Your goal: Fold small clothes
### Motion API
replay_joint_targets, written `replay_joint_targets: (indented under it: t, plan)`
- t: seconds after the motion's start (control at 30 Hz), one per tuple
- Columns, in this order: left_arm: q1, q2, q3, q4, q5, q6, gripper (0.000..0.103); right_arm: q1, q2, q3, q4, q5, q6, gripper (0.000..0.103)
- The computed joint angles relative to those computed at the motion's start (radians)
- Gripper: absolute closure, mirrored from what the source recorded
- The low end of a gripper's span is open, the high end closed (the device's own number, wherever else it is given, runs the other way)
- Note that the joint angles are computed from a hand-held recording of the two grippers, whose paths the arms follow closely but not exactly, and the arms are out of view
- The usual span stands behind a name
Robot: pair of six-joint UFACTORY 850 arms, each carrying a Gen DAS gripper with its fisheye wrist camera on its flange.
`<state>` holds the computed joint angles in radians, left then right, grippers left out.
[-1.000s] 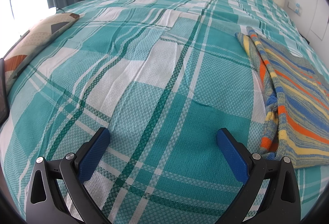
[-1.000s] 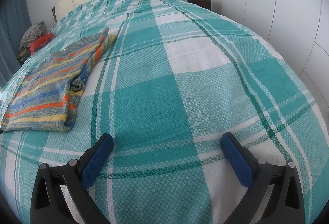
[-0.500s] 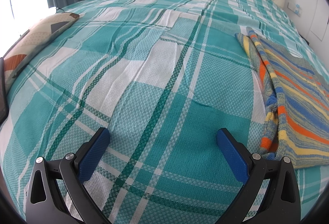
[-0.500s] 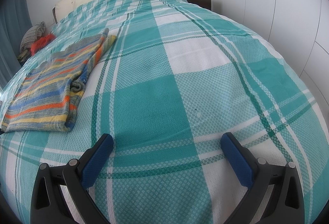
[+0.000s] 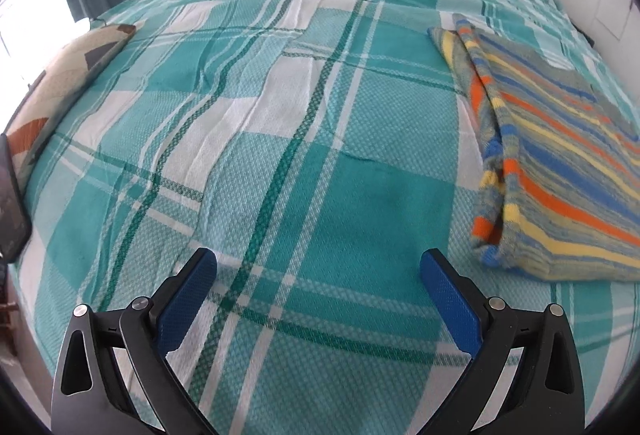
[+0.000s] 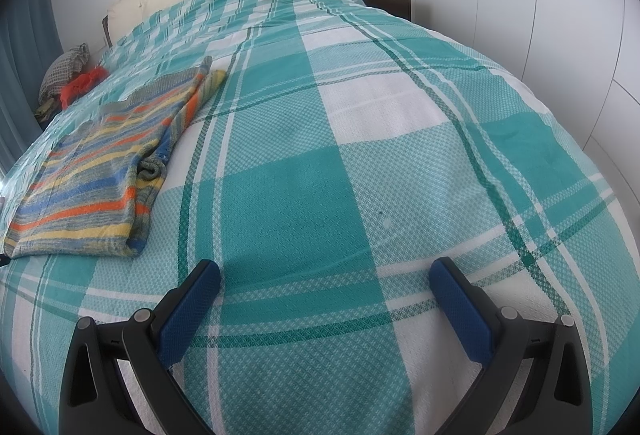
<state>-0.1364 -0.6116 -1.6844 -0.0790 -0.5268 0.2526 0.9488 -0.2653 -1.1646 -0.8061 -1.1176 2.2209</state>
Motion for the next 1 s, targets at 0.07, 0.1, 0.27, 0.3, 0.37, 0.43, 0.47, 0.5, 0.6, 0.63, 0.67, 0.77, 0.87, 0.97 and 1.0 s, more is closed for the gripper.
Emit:
replay_joint_targets:
  t: [0.07, 0.1, 0.27, 0.3, 0.37, 0.43, 0.47, 0.5, 0.6, 0.63, 0.67, 0.77, 0.87, 0.97, 1.0]
  plan:
    - [-0.020, 0.088, 0.101, -0.002, 0.094, 0.052, 0.001, 0.000, 0.000, -0.001, 0.001, 0.001, 0.000, 0.000]
    - [-0.030, 0.135, 0.154, -0.064, 0.148, 0.141, 0.001, 0.000, -0.001, -0.002, 0.001, 0.000, -0.001, 0.000]
    - [-0.144, 0.244, 0.218, -0.518, 0.048, 0.664, 0.001, -0.010, 0.004, -0.013, 0.031, 0.004, -0.045, 0.000]
    - [-0.168, 0.239, 0.212, -0.592, -0.008, 0.769, 0.001, -0.019, 0.018, -0.010, 0.037, 0.022, -0.063, 0.000]
    - [-0.238, 0.238, 0.228, -0.646, -0.037, 0.888, 0.001, -0.041, 0.082, 0.034, -0.025, 0.114, -0.057, 0.000]
    - [-0.320, 0.234, 0.259, -0.646, 0.013, 0.968, 0.001, -0.094, 0.135, 0.063, -0.051, 0.206, -0.079, 0.001]
    - [-0.357, 0.222, 0.263, -0.624, 0.034, 0.972, 0.003, -0.135, 0.157, 0.074, -0.039, 0.276, -0.121, 0.001]
    - [-0.390, 0.206, 0.261, -0.591, 0.052, 0.956, 0.005, -0.185, 0.179, 0.089, -0.023, 0.373, -0.168, 0.004]
    - [-0.463, 0.157, 0.246, -0.452, 0.117, 0.842, 0.025, -0.359, 0.208, 0.111, 0.216, 0.687, -0.467, 0.026]
    - [-0.471, 0.155, 0.249, -0.468, 0.147, 0.845, 0.025, -0.406, 0.199, 0.112, 0.315, 0.769, -0.571, 0.031]
    - [-0.471, 0.152, 0.246, -0.512, 0.153, 0.874, 0.027, -0.438, 0.176, 0.098, 0.419, 0.816, -0.676, 0.032]
    - [-0.479, 0.147, 0.236, -0.530, 0.164, 0.871, 0.080, -0.504, 0.081, 0.022, 0.705, 0.879, -0.990, 0.038]
    - [-0.475, 0.144, 0.235, -0.555, 0.189, 0.854, 0.094, -0.553, -0.014, -0.063, 0.997, 0.900, -1.282, 0.045]
    - [-0.419, 0.148, 0.221, -0.793, 0.081, 0.982, 0.095, -0.575, -0.073, -0.115, 1.022, 0.916, -1.278, 0.080]
    - [-0.397, 0.162, 0.227, -0.854, 0.059, 1.009, 0.095, -0.574, -0.091, -0.141, 0.947, 0.892, -1.193, 0.095]
